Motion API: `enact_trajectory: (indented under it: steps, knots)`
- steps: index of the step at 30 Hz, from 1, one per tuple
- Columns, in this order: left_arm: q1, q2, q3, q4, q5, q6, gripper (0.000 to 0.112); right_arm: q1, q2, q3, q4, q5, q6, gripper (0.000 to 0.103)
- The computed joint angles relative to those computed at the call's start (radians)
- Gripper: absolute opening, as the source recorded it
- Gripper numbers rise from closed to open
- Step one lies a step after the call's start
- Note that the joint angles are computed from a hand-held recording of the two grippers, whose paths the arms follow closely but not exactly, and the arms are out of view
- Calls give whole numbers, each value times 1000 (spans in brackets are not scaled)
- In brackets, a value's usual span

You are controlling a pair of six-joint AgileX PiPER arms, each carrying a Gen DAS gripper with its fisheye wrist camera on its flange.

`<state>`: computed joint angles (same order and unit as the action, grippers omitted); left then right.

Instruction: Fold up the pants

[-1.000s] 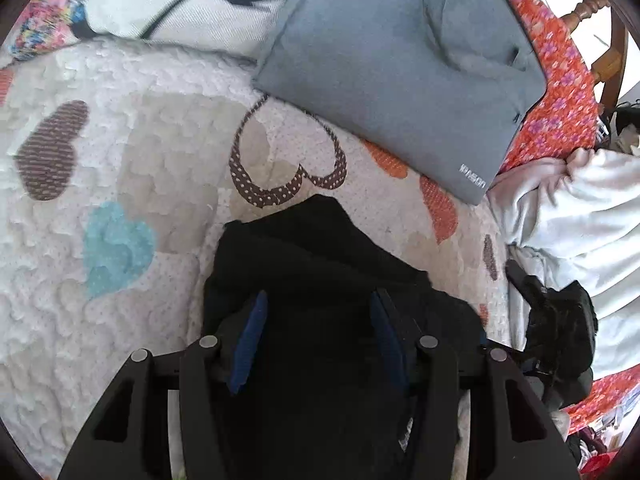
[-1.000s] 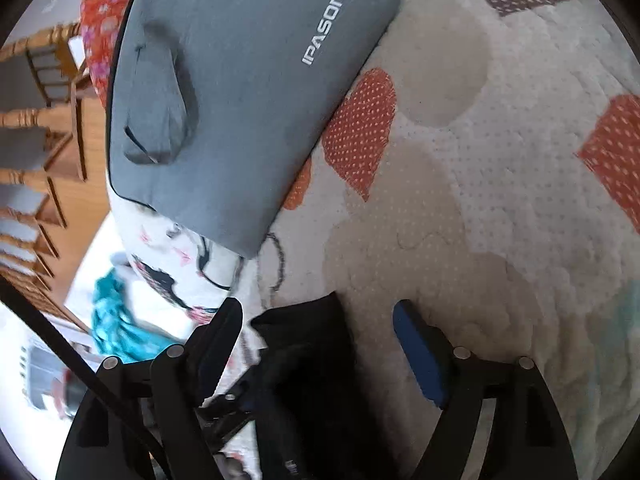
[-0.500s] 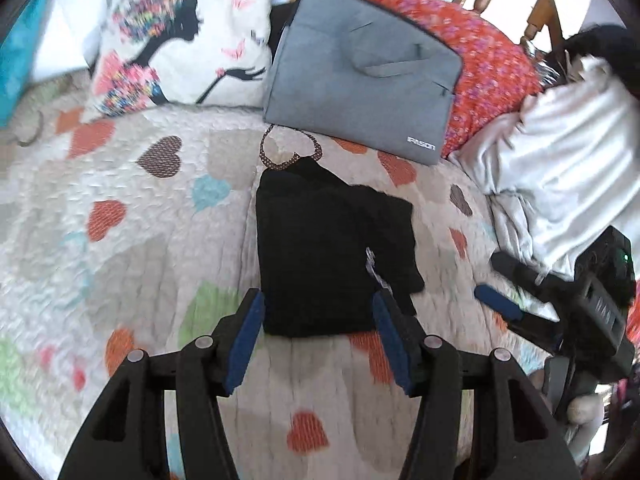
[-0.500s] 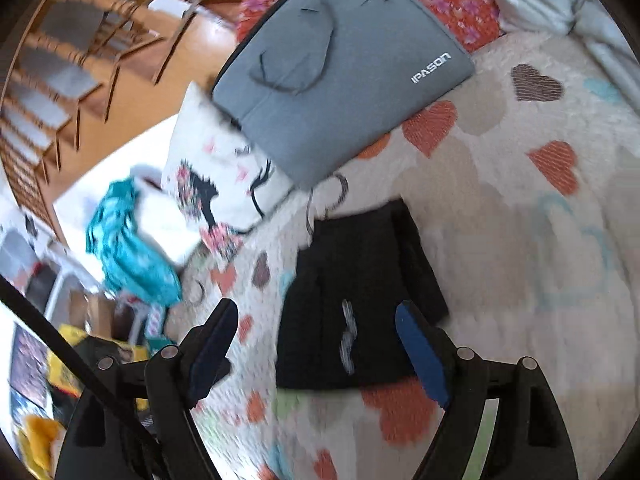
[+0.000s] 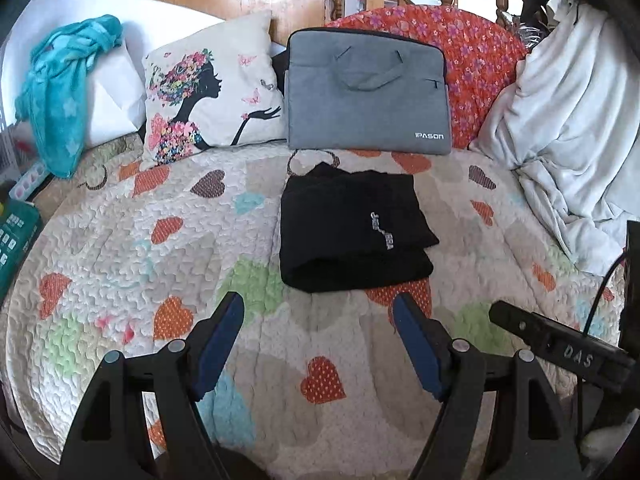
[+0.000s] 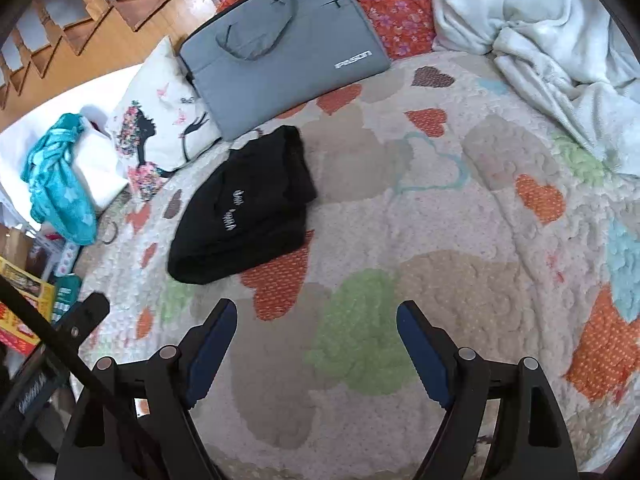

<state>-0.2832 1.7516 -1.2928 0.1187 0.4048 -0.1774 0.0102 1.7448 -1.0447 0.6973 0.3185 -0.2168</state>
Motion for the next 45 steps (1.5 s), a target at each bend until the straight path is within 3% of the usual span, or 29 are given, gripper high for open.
enact_trajectory:
  steps: [5, 12, 29, 42, 45]
  knots:
    - [29, 25, -11, -52, 33, 23, 76, 0, 32, -20, 26, 16, -20, 86]
    - [64, 59, -26, -148, 57, 78, 76, 44, 67, -54, -61, 15, 35, 86]
    - [93, 79, -32, -244, 66, 166, 76, 94, 142, -116, -169, 30, 116, 86]
    - [106, 9, 28, -254, 62, 183, 76, 122, 95, -69, -256, -38, 201, 86]
    - [103, 9, 41, -268, 66, 198, 76, 142, 88, -66, -359, -51, 285, 86]
